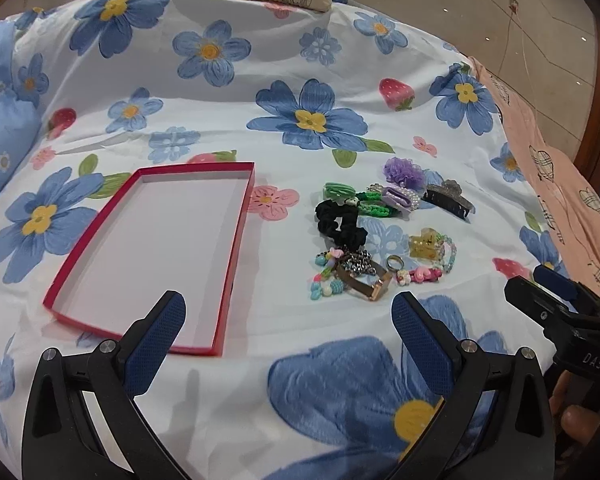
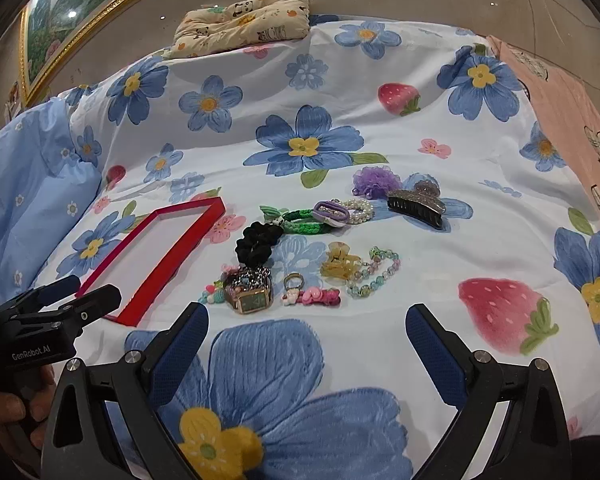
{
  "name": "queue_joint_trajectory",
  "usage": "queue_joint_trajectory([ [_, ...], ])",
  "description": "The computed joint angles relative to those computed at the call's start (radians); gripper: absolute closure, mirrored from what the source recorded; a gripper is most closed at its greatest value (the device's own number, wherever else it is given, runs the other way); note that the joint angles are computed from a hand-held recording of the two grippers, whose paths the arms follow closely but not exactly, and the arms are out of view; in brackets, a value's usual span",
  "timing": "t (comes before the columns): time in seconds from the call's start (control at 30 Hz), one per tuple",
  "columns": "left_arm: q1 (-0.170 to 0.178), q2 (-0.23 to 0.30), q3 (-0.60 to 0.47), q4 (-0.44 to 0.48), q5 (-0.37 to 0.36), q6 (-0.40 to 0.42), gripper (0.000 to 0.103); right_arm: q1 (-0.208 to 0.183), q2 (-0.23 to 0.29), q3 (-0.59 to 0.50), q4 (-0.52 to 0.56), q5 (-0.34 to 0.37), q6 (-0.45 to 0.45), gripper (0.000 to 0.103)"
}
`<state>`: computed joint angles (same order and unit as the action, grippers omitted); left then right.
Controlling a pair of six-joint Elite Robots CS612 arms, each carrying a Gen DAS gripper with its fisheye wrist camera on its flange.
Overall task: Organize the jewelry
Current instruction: 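Grasp the black scrunchie with the left tool while the right tool grasps the purple hair tie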
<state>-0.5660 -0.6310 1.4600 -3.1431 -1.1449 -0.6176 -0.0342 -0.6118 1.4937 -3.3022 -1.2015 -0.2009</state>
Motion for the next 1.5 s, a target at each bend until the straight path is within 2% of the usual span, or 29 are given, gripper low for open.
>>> queue_joint_trajectory([
  [0.07, 0.012, 0.005, -0.02, 0.023, -0.031, -0.003, 0.0, -0.002, 0.006, -0.021, 0.022, 0.012, 0.011, 0.003],
  [0.2, 0.024, 0.033, -0.078, 0.029, -0.008, 0.06, 0.0, -0.005, 0.024, -0.065, 0.05, 0.047, 0.05, 0.004],
  [0.3, 0.038, 0.048, -0.13, 0.108, -0.025, 0.086, 0.0, -0.005, 0.033, -0.105, 0.114, 0.048, 0.071, 0.004],
  [0.4, 0.053, 0.071, -0.185, 0.151, -0.067, 0.096, 0.004, -0.002, 0.052, -0.153, 0.151, 0.043, 0.079, 0.012],
  [0.57, 0.073, 0.113, -0.277, 0.221, -0.123, 0.109, 0.007, 0.006, 0.093, -0.26, 0.283, 0.048, 0.066, 0.023],
  [0.63, 0.082, 0.131, -0.317, 0.258, -0.151, 0.116, 0.008, 0.009, 0.111, -0.302, 0.332, 0.052, 0.051, 0.032],
  [0.8, 0.097, 0.177, -0.407, 0.346, -0.202, 0.134, 0.017, 0.013, 0.163, -0.417, 0.465, 0.053, 0.041, 0.046],
  [1.17, 0.121, 0.264, -0.573, 0.488, -0.299, 0.17, 0.028, 0.028, 0.281, -0.659, 0.668, 0.025, -0.023, 0.052],
  [1.23, 0.123, 0.277, -0.598, 0.515, -0.311, 0.18, 0.031, 0.032, 0.3, -0.698, 0.7, 0.018, -0.039, 0.06],
  [1.33, 0.127, 0.293, -0.624, 0.534, -0.338, 0.185, 0.035, 0.034, 0.323, -0.742, 0.733, 0.017, -0.045, 0.061],
  [1.4, 0.128, 0.302, -0.642, 0.552, -0.352, 0.195, 0.048, 0.034, 0.335, -0.763, 0.748, 0.023, -0.043, 0.062],
  [1.5, 0.131, 0.315, -0.665, 0.566, -0.391, 0.207, 0.063, 0.034, 0.34, -0.77, 0.75, 0.038, -0.041, 0.072],
])
